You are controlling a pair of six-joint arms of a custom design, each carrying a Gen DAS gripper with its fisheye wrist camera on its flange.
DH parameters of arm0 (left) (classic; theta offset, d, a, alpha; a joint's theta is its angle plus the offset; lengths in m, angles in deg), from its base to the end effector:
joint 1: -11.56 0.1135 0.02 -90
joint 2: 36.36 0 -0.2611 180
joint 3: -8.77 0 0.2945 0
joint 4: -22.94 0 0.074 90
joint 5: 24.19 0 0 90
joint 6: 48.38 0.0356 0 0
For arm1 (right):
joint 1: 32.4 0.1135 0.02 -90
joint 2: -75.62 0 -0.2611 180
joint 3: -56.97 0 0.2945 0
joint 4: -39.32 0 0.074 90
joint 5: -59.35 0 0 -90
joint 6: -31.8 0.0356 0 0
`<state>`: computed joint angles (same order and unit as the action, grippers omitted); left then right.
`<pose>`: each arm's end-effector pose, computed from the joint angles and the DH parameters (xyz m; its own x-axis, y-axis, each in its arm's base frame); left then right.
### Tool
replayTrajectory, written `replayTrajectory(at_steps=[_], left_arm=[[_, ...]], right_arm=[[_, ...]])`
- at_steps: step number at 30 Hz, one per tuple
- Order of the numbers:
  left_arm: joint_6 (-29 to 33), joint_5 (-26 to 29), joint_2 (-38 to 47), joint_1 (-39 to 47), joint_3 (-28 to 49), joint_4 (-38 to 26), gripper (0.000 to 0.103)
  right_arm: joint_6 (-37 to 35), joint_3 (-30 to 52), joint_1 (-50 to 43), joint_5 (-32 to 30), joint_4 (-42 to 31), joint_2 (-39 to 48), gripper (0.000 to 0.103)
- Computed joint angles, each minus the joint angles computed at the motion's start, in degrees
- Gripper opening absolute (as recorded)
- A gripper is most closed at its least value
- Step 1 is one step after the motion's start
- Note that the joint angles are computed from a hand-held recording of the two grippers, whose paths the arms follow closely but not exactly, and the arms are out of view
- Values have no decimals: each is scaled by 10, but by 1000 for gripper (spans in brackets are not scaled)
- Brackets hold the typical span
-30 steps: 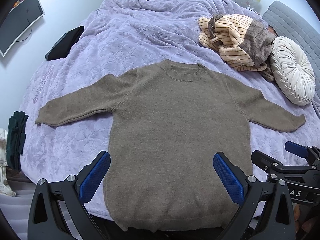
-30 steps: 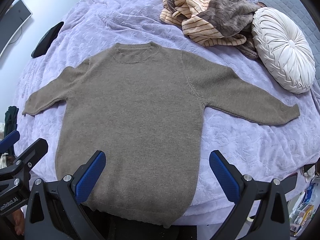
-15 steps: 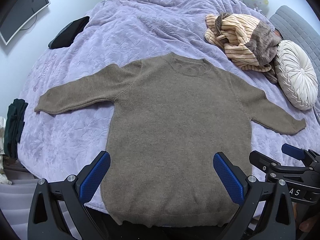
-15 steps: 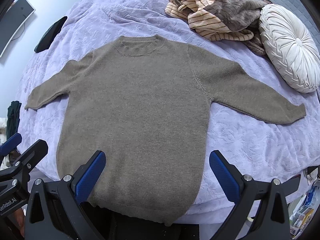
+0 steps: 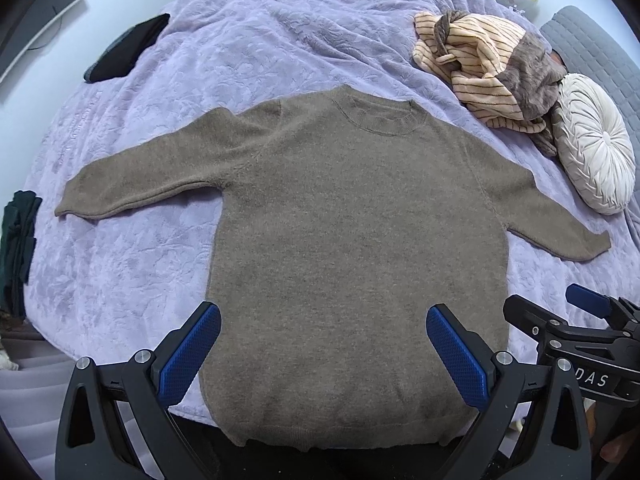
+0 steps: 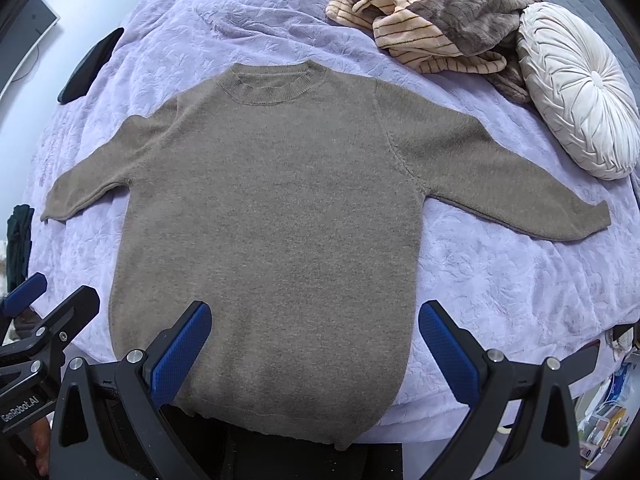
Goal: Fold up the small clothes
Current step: 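Grasp the cuff of the sleeve nearest the left tool with the left tool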
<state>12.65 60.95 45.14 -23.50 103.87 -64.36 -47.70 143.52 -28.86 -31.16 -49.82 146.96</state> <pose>0.2460 -0.1689 0.3359 -0.9551 0.0807 -0.2849 0.1032 0.9925 -0.0648 0.2505 0.0158 0.3328 -0.9547 0.1235 -0.2706 0.1117 0.9920 0.0589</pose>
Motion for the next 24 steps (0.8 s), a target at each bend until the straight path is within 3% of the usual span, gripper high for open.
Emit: replayTrajectory(at_steps=[14,19,24], left_arm=[[136,118,-14,140,-84,57,103],[196,176,-9,288,-116,99,103],[252,204,56,457,-108,168,103]], right_arm=[[125,32,110,47,-2,74,103],[166,57,175,48,13,124,103],[200,91,236,39,36,187,103]])
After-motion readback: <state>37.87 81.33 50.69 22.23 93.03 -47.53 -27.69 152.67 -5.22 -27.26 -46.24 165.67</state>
